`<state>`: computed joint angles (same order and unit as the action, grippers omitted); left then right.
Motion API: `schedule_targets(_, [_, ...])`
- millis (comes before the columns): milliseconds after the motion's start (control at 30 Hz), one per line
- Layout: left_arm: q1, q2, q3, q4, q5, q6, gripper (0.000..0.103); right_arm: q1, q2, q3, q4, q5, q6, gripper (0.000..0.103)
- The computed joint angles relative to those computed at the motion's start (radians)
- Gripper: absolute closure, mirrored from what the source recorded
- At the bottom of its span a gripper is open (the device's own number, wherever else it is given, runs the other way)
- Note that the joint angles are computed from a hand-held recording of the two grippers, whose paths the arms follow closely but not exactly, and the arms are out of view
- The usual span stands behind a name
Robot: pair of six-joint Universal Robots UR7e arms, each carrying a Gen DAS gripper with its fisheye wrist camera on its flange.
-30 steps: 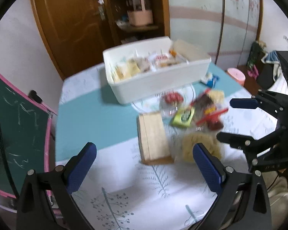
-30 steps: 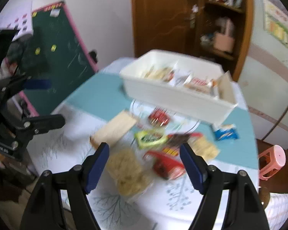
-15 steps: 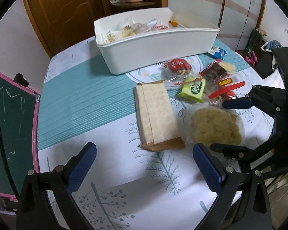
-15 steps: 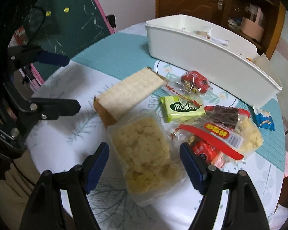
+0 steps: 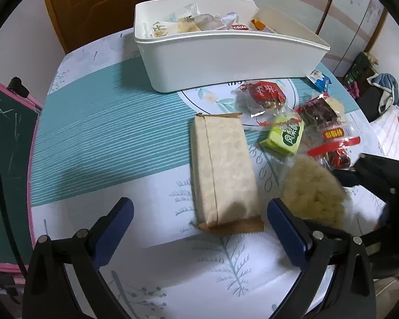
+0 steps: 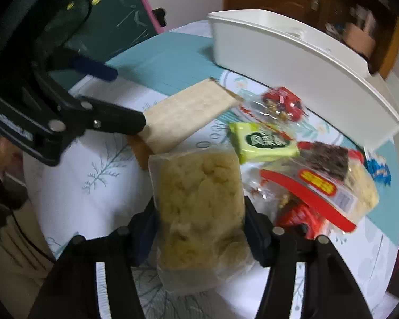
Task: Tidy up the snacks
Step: 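Grasp the beige cracker pack with the left tool while the right tool grasps the puffed-snack bag, then lower both packs into the white tray and open both tools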
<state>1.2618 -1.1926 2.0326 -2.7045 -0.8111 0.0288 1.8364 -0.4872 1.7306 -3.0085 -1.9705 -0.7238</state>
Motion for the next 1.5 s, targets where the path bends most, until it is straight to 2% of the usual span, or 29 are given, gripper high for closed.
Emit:
schedule_targets(67, [0.003,0.015,-0.015,0.004,-0.003,-0.005,0.003,-0.012,-0.043,0.025,-0.001,0.057,0.042,0.045])
schedule_targets(167, [0.006,0.04,-0.04,0.021,0.001,-0.027,0.003,-0.014,-0.089,0.071,-0.077,0.103,0.051,0.045])
schedule_targets(333, [0.023,0.095,-0.104,0.091,-0.014,-0.135,0.003,-0.022,-0.112,0.084,-0.195,0.085,0.087,0.045])
schedule_targets(433, [0.029,0.115,-0.124,0.097,-0.034,-0.181,0.003,-0.032,-0.114,0.077,-0.209,0.07,0.12,0.045])
schedule_targets(533, [0.026,0.131,-0.134,0.105,-0.017,-0.217,0.006,-0.033,-0.109,0.074,-0.218,0.058,0.147,0.045])
schedule_targets(733, [-0.005,0.161,-0.137,0.12,0.091,-0.248,0.02,-0.041,-0.108,0.062,-0.207,0.072,0.17,0.045])
schedule_targets(900, [-0.027,0.167,-0.134,0.115,0.097,-0.267,0.045,-0.043,-0.122,0.068,-0.211,0.09,0.176,0.045])
schedule_targets(967, [-0.035,0.17,-0.128,0.108,0.1,-0.274,0.049,-0.045,-0.126,0.076,-0.222,0.097,0.175,0.045])
schedule_targets(1200, [-0.06,0.175,-0.083,0.07,0.117,-0.324,0.05,-0.048,-0.141,0.098,-0.245,0.107,0.176,0.045])
schedule_targets(1367, [-0.069,0.13,-0.044,0.061,0.104,-0.336,0.05,-0.045,-0.16,0.11,-0.265,0.119,0.179,0.045])
schedule_targets(1500, [-0.091,0.076,-0.009,0.034,0.044,-0.335,0.05,-0.041,-0.169,0.117,-0.278,0.127,0.176,0.045])
